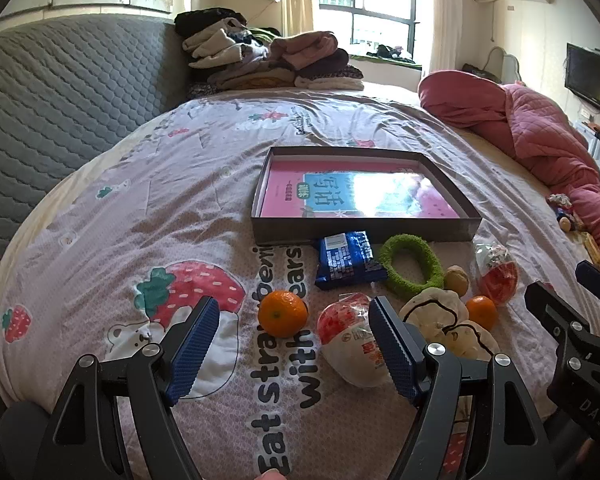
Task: Organize objects
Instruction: 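Move left gripper to the mandarin orange while right gripper moves to the cream cloth bag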
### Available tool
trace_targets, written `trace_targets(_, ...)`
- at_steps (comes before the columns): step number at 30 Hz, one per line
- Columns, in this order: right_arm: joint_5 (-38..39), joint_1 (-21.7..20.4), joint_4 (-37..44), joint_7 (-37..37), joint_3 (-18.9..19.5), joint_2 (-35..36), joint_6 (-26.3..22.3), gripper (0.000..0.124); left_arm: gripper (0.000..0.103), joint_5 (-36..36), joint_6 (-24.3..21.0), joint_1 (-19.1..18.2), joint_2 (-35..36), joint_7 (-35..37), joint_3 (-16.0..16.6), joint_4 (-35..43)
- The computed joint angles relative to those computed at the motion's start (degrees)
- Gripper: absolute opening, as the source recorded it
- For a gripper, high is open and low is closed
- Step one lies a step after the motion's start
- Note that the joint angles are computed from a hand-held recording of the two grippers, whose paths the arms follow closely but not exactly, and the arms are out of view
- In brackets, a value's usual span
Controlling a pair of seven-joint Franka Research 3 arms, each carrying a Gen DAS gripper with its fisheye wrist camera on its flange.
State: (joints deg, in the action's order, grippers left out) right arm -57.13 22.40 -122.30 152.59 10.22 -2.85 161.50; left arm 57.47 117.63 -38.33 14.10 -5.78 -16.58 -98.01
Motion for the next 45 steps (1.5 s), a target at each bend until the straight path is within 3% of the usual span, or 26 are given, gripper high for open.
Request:
trace_targets(17,1.7,-0.2,-1.5,-1.7,0.6,-0.8,1.5,0.077,0.078,-0.2,-0.6,-0.4,0.0,0.3,-0.1,0.1)
trace_targets(33,13.3,0.1,-5.1,-13.4,0.7,-0.7,5.9,0.077,0.078,-4.1,4.1,1.8,-2.2,1.4,-0.7,-5.3)
trace_targets(41,20.5,0.6,-6.8,-20.1,1.2,-0.5,7.1,0.077,0.078,-5.3,4.2,2.2,-2.4,1.9,-1.1,-6.4)
trace_targets(45,20.4,0.6,-6.8,-20.6,1.5,-0.1,7.6,0.077,0.078,-5.5,3.6,2.4,-2.2,2.5,-1.0,-6.9)
